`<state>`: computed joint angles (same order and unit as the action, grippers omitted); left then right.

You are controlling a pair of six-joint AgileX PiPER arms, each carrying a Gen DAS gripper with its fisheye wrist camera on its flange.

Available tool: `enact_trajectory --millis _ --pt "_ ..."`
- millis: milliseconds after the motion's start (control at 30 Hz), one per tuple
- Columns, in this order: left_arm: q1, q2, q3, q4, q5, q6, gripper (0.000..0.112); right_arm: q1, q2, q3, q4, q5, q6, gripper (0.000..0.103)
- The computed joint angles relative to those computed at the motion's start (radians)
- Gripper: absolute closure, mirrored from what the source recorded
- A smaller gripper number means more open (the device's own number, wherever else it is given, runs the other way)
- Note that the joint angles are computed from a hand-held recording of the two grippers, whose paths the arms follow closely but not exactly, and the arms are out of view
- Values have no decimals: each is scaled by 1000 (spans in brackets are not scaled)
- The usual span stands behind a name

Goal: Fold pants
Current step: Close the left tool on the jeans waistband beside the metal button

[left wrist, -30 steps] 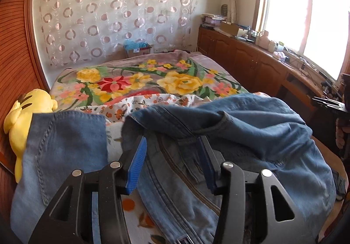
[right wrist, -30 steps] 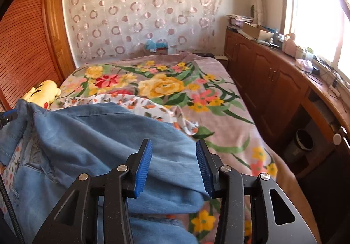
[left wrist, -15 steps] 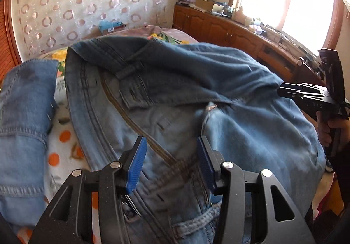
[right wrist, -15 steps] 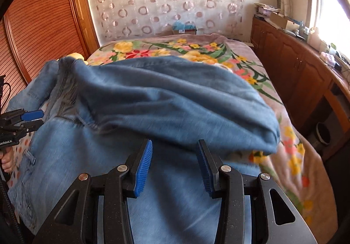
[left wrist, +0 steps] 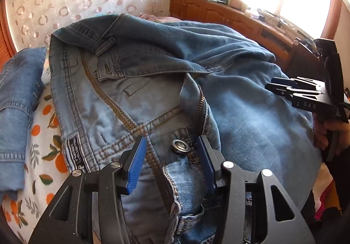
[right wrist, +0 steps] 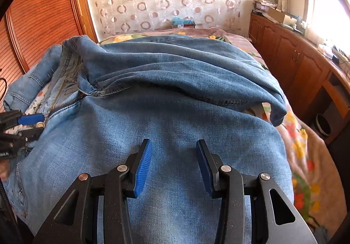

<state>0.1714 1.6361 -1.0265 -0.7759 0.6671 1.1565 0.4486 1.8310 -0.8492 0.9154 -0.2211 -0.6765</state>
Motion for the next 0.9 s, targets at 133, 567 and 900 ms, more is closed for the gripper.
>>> enact_trajectory --millis 133,567,900 --pt "-5 -36 39 9 -19 -25 63 37 11 6 100 -61 -104 60" --pt "7 -117 158 -52 -23 65 90 41 10 22 51 -88 -36 60" --pt "162 -166 132 -277 -100 215 103 45 9 41 -2 -106 47 60"
